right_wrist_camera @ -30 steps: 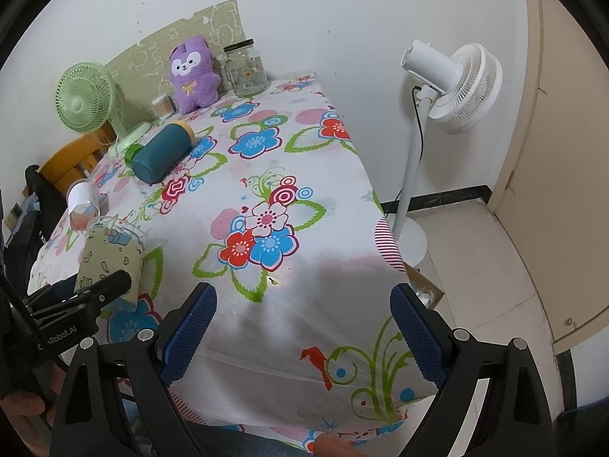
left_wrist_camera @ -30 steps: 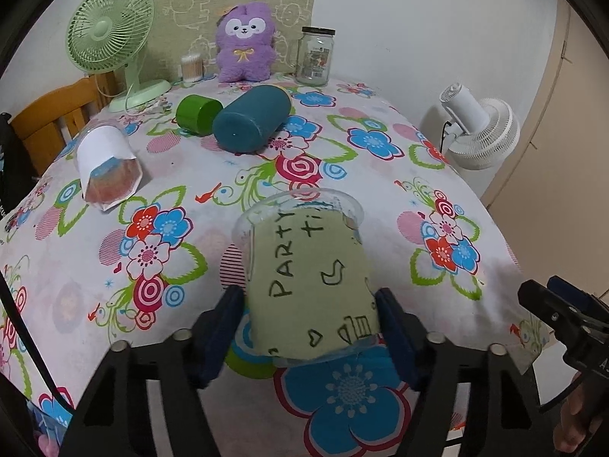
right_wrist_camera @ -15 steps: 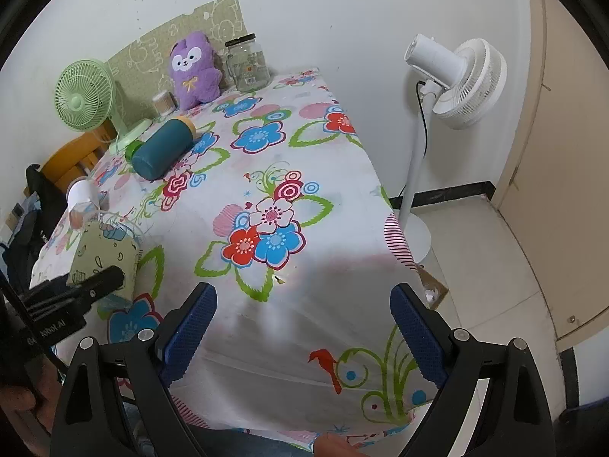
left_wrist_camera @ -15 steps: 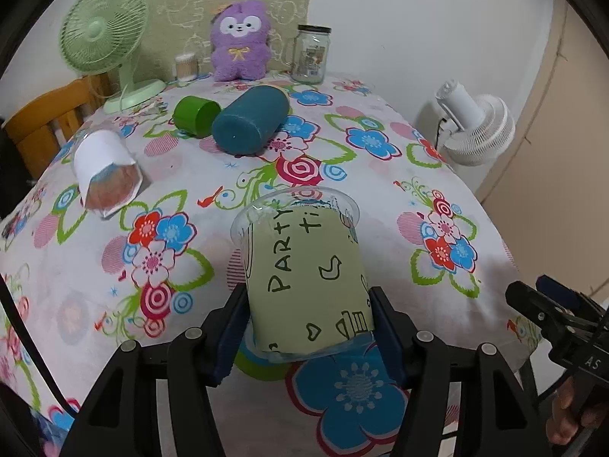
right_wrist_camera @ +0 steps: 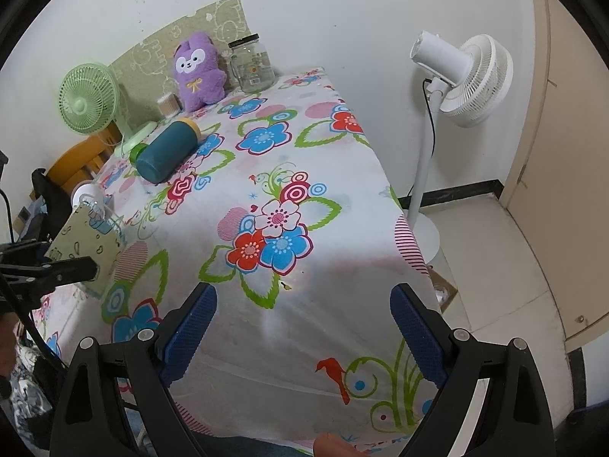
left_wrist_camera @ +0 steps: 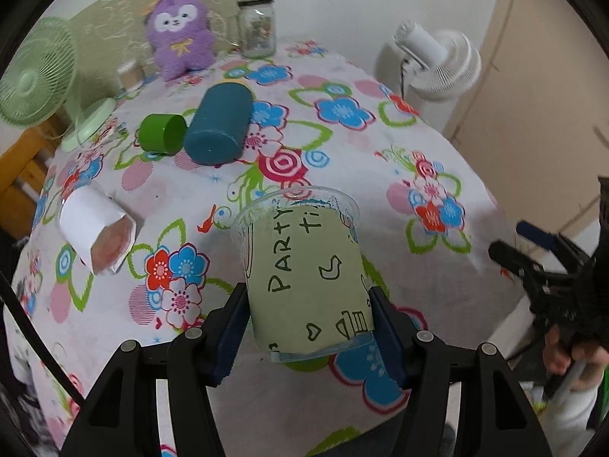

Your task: Flip cup upside down

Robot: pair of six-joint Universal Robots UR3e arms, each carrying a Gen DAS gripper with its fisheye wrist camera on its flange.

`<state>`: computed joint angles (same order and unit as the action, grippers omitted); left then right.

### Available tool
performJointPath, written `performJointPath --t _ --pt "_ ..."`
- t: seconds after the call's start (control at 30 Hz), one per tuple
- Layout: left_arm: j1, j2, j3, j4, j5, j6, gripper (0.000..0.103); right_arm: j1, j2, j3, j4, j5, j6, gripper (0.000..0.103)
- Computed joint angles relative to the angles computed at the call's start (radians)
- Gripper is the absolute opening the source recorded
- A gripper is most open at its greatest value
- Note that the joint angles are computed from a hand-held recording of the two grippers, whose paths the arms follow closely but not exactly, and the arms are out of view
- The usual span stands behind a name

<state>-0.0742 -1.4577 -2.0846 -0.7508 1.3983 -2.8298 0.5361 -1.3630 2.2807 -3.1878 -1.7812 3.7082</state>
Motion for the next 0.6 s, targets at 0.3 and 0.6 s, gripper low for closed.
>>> performJointPath --t 0.3,0.6 --pt "-0.06 -0.159 0.406 -0.516 0.123 0.168 0.064 -0.017 0.001 0.017 -0.02 0.021 -0.008 0.094" --pt "-0.115 -0.506 0.943 -1.072 0.189 0.142 0.065 0.003 0.027 0.003 -0.031 0.016 -0.008 0.094"
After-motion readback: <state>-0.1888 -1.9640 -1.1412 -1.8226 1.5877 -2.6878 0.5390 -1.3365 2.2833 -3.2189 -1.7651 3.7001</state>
